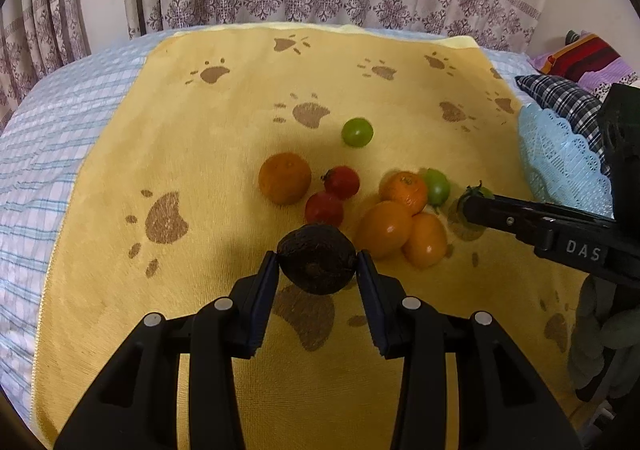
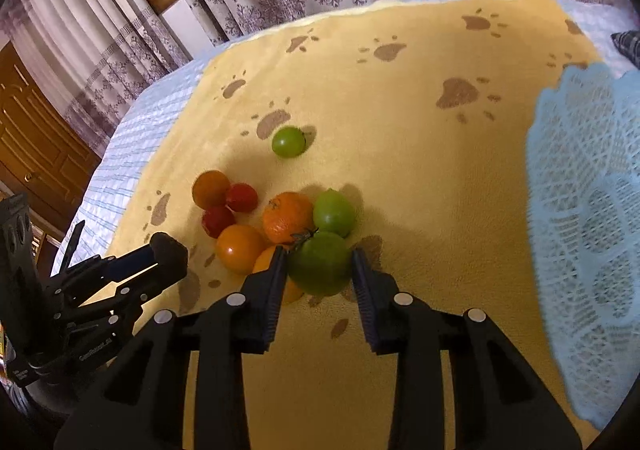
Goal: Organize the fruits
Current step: 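Carry the plum and green tomato into the blue basket and open both tools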
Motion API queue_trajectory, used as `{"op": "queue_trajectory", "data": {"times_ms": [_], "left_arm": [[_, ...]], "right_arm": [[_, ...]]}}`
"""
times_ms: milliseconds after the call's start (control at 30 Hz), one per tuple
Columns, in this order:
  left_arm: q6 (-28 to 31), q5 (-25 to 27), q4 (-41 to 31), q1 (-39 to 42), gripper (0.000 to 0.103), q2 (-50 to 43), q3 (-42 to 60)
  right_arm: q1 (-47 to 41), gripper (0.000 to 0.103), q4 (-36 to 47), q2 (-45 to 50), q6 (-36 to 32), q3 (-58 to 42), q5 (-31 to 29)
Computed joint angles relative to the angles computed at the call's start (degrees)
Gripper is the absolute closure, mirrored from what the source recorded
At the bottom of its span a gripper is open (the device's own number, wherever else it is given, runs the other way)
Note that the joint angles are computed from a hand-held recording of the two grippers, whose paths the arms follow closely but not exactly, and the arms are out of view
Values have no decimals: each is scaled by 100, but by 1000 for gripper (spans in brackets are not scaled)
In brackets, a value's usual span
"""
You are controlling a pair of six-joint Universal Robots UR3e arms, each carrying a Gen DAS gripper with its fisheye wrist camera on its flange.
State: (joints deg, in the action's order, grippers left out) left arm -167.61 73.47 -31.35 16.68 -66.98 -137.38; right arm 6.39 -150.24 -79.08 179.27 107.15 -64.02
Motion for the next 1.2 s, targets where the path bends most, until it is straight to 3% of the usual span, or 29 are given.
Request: {"op": "queue_trajectory", "data": {"times_ms": [467,600,1033,1100,1200], "left_arm": [[-577,331,32,-1062,62,-335,786],[-800,538,140,-1557,62,-726,1163],[-1349,1180,353,-3216,62,-2355,2793],[-1387,1218,344,-3375,62,-2551,3008],[-1439,1258,306,-3608,62,-2911,3394]], "right_arm": [[-1453,69,818,-1653,-525,773,209],[-1950,69,939,-2054,-714,1047,-64],[-2877,67,903,-2048,-720,1370,-387],[-2947,50,825,-2104,-720,1416,-350],[-2820,45,578,-2192,-663,1426,-568]]}}
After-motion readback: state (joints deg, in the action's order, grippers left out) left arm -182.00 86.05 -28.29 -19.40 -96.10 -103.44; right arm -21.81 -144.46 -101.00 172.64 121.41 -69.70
